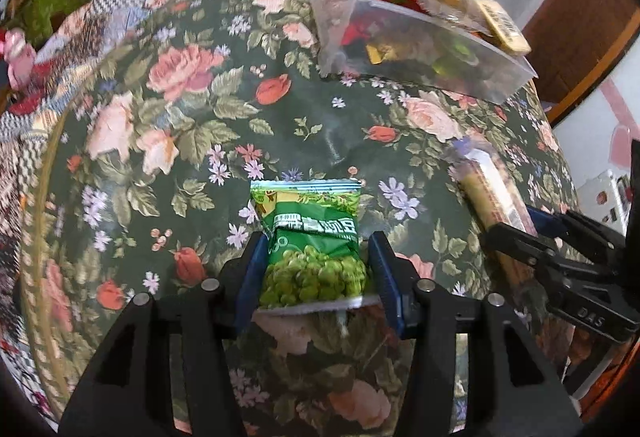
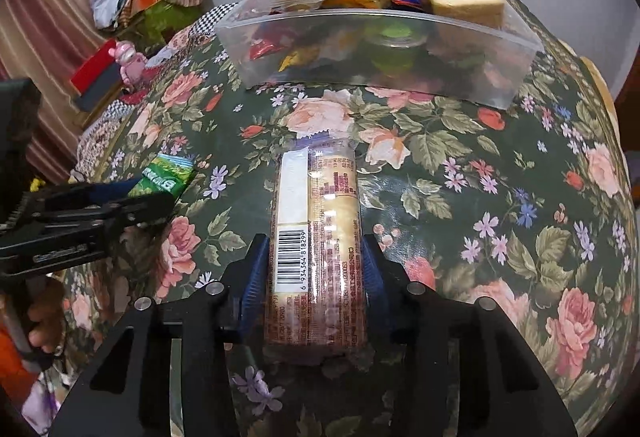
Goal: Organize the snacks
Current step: 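Grasp the green pea bag with left tool while right tool grasps the wafer roll, then lower the pea bag with left tool while right tool lowers wafer roll into box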
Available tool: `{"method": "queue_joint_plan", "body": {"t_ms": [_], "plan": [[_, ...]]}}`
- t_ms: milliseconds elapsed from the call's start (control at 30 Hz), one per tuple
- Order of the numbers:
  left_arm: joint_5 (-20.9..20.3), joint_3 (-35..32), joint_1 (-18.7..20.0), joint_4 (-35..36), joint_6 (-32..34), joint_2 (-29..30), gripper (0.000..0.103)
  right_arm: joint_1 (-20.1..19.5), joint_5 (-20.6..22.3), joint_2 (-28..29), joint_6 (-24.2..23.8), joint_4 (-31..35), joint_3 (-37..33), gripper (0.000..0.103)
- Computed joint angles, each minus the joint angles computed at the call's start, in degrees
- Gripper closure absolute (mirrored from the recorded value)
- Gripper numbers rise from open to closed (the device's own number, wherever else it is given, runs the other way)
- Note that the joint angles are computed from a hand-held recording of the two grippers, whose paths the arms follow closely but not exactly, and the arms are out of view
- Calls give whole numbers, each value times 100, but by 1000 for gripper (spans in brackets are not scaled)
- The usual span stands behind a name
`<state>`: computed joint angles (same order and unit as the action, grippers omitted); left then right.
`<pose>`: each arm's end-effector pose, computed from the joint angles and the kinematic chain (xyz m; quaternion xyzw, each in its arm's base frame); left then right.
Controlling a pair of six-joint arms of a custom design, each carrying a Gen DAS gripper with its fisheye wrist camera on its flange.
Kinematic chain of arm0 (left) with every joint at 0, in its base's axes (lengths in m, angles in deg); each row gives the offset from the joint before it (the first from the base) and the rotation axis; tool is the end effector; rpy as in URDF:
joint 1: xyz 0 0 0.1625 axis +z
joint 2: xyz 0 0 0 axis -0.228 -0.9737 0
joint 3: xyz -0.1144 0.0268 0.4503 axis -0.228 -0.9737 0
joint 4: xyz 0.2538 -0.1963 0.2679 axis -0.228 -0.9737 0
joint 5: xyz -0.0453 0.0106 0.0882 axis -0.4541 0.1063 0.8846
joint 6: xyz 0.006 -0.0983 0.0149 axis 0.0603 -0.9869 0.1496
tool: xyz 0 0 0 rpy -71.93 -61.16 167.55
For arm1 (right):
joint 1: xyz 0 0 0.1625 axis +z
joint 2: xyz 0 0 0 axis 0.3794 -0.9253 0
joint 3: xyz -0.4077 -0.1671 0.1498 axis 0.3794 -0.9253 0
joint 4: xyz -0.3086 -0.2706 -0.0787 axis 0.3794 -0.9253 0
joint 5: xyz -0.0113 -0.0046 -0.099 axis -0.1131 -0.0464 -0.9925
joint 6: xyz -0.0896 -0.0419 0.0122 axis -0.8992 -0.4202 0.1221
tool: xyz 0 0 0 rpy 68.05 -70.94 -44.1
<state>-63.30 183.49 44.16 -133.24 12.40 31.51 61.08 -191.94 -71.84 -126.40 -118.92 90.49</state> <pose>-0.3163 -0.4281 -0.0012 -0.0734 0.9085 -0.2928 0.2890 0.0540 -0.4709 0.3667 0.3751 -0.9062 0.0653 0.1841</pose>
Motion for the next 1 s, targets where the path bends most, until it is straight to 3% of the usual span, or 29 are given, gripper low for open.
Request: {"method": "queue_joint_plan", "body": {"t_ms": [500, 800, 1000], "plan": [[112, -2, -86, 110, -95, -36, 60, -98, 277, -119, -117, -135, 94, 61], [603, -197, -307, 504, -111, -268, 60, 45, 519, -150, -29, -286, -89, 61], [998, -479, -287, 428, 306, -302, 60, 182, 858, -43, 131, -519, -319, 61]]}}
